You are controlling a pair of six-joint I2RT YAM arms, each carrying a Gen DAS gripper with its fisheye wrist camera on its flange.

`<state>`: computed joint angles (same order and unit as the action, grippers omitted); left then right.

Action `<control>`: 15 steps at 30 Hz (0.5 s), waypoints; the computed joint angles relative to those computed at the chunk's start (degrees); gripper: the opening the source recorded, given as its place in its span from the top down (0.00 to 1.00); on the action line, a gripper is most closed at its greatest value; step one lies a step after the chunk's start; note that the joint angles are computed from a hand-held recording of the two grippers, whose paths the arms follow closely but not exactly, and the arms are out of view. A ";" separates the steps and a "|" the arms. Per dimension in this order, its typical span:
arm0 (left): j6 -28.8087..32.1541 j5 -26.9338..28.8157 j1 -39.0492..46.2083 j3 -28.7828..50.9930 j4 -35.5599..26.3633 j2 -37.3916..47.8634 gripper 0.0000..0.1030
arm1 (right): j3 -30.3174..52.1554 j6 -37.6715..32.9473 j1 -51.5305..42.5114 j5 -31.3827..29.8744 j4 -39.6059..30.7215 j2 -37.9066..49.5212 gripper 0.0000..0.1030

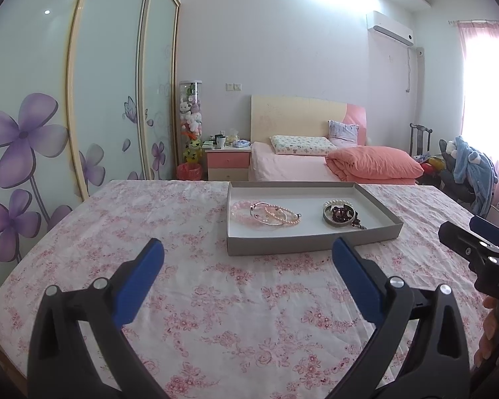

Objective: Organize jewelry

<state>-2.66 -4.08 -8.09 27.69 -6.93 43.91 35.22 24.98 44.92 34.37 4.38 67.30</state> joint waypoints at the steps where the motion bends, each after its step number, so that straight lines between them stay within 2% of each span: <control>1: -0.02 0.02 -0.04 -0.01 0.07 0.18 0.04 | 0.05 0.04 -0.10 -0.06 0.00 0.10 0.02; 15: -0.52 -1.13 -1.34 -0.42 1.38 1.63 0.04 | -0.31 0.27 -0.74 -1.02 0.40 0.49 0.02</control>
